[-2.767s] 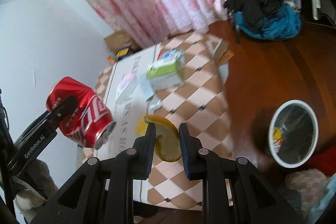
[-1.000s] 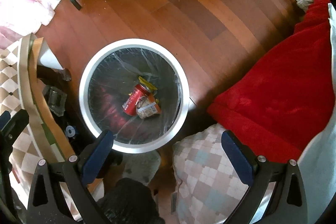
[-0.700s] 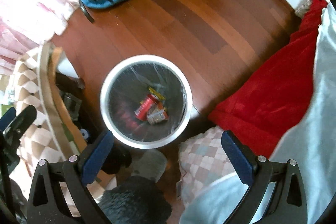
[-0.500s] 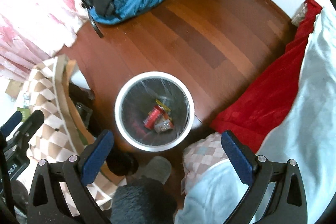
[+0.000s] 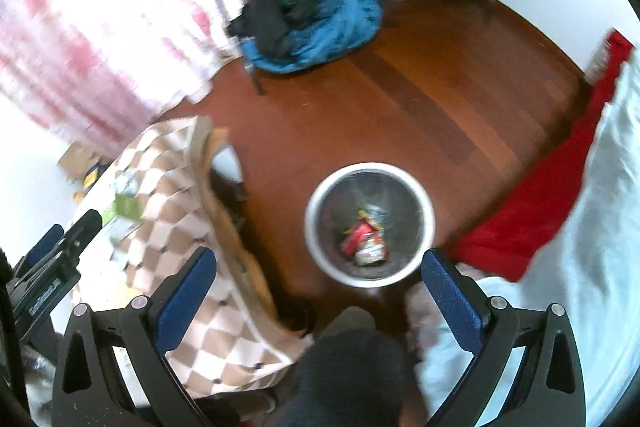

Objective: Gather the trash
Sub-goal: 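Move both tools back over the table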

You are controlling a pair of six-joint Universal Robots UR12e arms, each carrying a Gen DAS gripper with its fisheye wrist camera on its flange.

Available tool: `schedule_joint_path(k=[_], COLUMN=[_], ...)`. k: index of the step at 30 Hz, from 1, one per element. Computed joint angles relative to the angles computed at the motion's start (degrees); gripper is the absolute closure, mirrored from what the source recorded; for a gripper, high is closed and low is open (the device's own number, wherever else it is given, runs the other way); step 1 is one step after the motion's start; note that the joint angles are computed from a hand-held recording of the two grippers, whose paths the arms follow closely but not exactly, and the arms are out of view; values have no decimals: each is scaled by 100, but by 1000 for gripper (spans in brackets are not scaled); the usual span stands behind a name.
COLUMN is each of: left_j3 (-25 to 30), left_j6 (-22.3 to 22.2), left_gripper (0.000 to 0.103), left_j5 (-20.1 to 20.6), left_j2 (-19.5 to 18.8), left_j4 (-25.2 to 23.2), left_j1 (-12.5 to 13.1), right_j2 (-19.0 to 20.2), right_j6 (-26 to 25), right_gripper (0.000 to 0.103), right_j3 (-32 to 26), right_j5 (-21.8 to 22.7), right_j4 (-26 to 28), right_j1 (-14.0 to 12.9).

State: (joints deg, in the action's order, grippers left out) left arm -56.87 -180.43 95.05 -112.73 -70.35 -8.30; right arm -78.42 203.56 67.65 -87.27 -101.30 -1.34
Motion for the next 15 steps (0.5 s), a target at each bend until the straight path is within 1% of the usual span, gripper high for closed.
schedule_joint_path(k=[1,3,5,6,8,9,12,14,15], left_j3=[-178,-433,-681,-771,-906,-967,-997,-917,-862], left_j6=[-73,-204,-500,-615,-945,-1061,-1224,-1202,-1150], left_gripper=[7,7,7,7,7,7,7,7,7], left_j5=[172,347,500,539,682,754,963,1059,1075], left_j2=[84,199,287,321,324,330,257,141,82], left_j4=[-22,-119,-305,-359,-478,-467,-439,-412,-418], left_j1=[123,319,573,654,859,932,1074,1138,1164], right_j2=[71,267,523,638,984,1127,1823,2433,2696], right_j6=[-47,-129,-237,-301,-553,-686,-1474,-2173,-2422], right_gripper=[0,0,0,0,0,0,0,0,0], right_j3=[-58,-206,-395,-484,-849,-1014,-1965,-2891,-3299], right_j5=[74,267,521,580,755,728,410,-130,-350], right_j4=[6,34,41,78,187,272,748,1208,1394], right_j1=[71,249,458,555,761,860,1239,1517,1611])
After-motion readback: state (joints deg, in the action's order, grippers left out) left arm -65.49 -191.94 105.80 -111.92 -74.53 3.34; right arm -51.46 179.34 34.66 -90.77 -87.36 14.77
